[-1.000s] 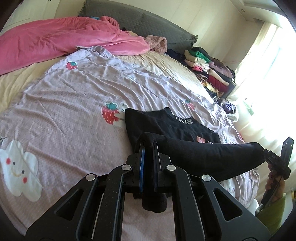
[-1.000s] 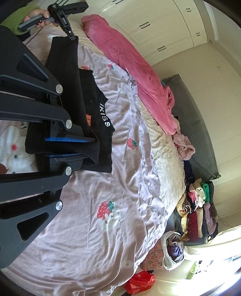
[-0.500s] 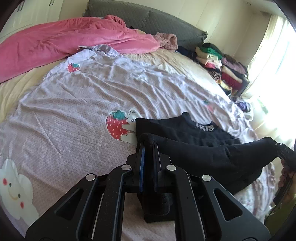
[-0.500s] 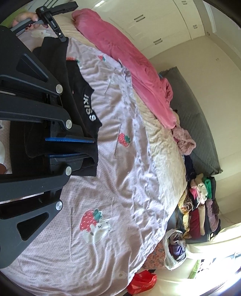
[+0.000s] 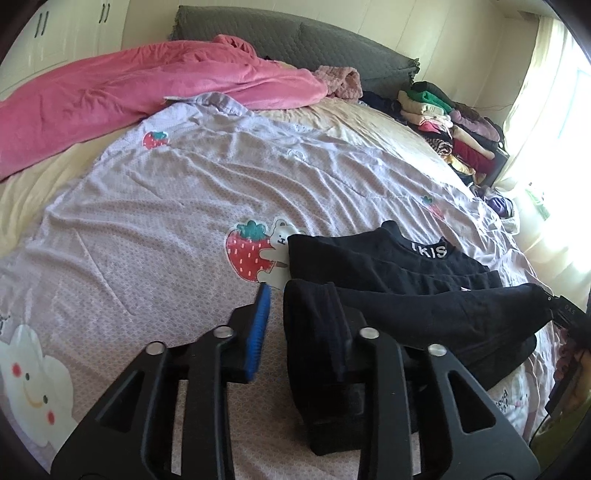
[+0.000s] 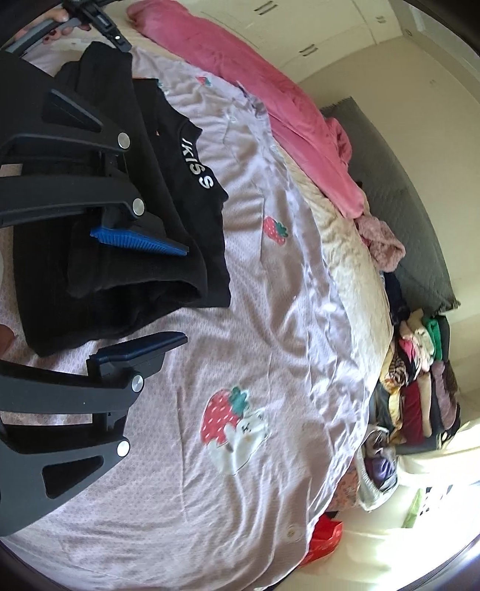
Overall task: Fold small clothes
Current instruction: 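Lay the folded hem down and open both grippers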
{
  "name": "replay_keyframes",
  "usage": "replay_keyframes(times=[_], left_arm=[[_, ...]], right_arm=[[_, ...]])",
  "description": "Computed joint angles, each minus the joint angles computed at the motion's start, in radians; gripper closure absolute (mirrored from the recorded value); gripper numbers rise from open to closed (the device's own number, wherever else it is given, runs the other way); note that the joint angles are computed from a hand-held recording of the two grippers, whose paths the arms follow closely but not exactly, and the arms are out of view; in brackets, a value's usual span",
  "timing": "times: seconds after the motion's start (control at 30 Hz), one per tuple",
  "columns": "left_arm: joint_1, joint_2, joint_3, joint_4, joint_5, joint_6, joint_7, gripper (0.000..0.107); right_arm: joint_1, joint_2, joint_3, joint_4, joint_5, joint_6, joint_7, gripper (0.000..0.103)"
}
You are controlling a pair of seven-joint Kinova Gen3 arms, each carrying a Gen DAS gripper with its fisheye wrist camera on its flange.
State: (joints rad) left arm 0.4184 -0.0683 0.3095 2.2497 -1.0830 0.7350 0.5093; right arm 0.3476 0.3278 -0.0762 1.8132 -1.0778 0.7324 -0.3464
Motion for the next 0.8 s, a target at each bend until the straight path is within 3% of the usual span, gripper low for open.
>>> replay_keyframes(times=[0.07,0.37,0.6,0.8], left_arm=[[0.009,-0.001,0.011,-0.006,-0.004,0.025,0.005,0.080],[0.068,-0.006,0.050,-0.036,-0.022,0.146,0.028,0.070],[0.128,0.002,0.090,-0.085,-0.007,0.179,-0.056,0.070],[0.191,0.071,0.078,-0.121,0.012,0.127,-0.125,0.070]], right_arm=[[0.014,-0.007,0.001,0.014,-0.028,-0.006,0.012,0.049],[0.026,-0.090,0.027,0.103,-0.143,-0.026,0.178,0.049],[-0.014,-0.160,0.078,0.181,-0.173,0.036,0.358,0.049],[-0.054,-0.196,0.115,0.227,-0.117,0.089,0.431,0.050]])
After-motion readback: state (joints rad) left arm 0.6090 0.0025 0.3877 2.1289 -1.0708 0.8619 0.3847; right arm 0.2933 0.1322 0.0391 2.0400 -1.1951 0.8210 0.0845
